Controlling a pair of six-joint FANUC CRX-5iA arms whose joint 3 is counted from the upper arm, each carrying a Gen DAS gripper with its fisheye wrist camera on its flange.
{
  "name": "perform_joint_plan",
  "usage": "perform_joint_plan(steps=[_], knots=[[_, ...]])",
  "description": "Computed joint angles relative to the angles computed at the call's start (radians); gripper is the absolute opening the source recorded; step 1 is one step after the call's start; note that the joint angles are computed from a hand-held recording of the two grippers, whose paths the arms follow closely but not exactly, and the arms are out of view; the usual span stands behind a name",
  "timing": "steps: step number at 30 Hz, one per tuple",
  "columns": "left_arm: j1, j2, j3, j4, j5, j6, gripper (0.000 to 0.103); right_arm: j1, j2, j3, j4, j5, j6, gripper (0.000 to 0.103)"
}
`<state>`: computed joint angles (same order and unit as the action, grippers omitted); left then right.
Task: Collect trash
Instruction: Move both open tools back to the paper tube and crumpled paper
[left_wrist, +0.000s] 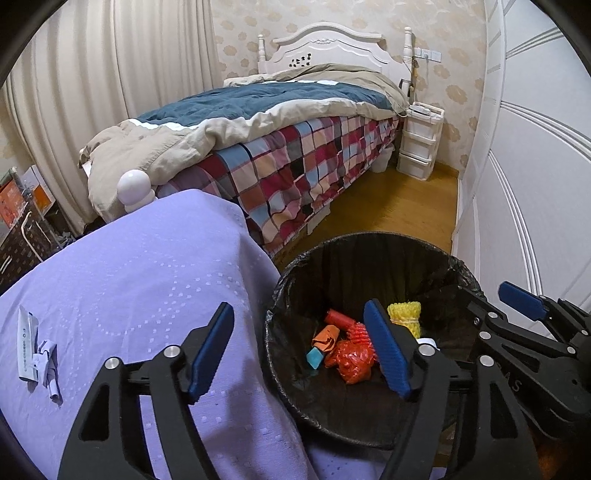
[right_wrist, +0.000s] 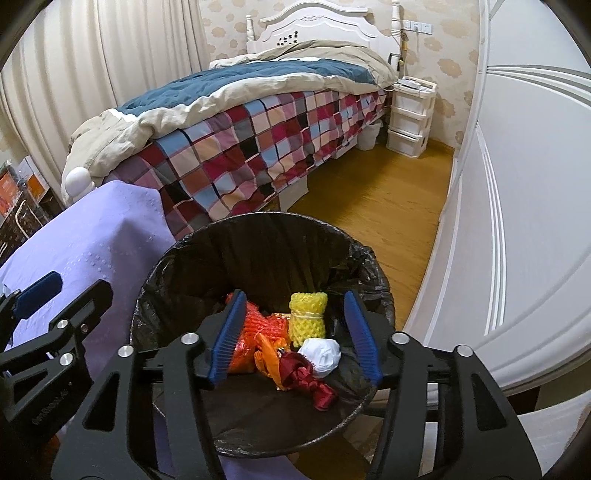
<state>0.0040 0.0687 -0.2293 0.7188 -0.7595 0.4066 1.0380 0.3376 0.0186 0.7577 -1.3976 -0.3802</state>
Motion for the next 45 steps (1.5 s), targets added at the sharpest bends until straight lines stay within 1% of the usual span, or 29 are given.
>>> perform_joint_plan(steps=[2, 4, 6, 7, 10, 20, 27, 36, 42, 45], knots=[[0.003, -0.003, -0.002, 0.001, 0.003, 0.003, 0.072, 0.004, 0.001, 0.0, 0.003, -0.012, -0.008, 0.066], [0.004, -0.009, -0.008, -0.005, 0.017, 0.009, 0.074, 0.005, 0.004, 0.005, 0.003, -0.019, -0.008, 0.068], [0.008, -0.017, -0.018, -0.001, 0.03, -0.002, 0.075, 0.006, 0.006, 0.011, 0.002, -0.024, -0.009, 0.075], [0.01, -0.019, -0.021, -0.001, 0.034, -0.005, 0.075, 0.008, 0.009, 0.013, 0.003, -0.028, -0.011, 0.076], [0.019, -0.028, -0.029, -0.007, 0.046, -0.006, 0.076, 0.013, 0.015, 0.021, 0.002, -0.033, -0.009, 0.077], [0.066, -0.058, -0.052, 0.024, 0.032, -0.033, 0.077, 0.033, 0.047, 0.069, 0.0, -0.054, 0.002, 0.079], [0.118, -0.078, -0.066, 0.044, 0.021, -0.051, 0.077, 0.051, 0.086, 0.134, 0.02, -0.062, 0.033, 0.081], [0.221, -0.087, -0.068, 0.02, 0.014, -0.027, 0.077, 0.064, 0.176, 0.271, 0.031, -0.02, 0.138, 0.082], [0.301, -0.079, -0.058, -0.012, 0.002, -0.003, 0.077, 0.073, 0.276, 0.427, 0.024, 0.001, 0.265, 0.082], [0.341, -0.074, -0.055, -0.025, 0.008, 0.006, 0.077, 0.078, 0.322, 0.5, 0.019, 0.006, 0.322, 0.082]])
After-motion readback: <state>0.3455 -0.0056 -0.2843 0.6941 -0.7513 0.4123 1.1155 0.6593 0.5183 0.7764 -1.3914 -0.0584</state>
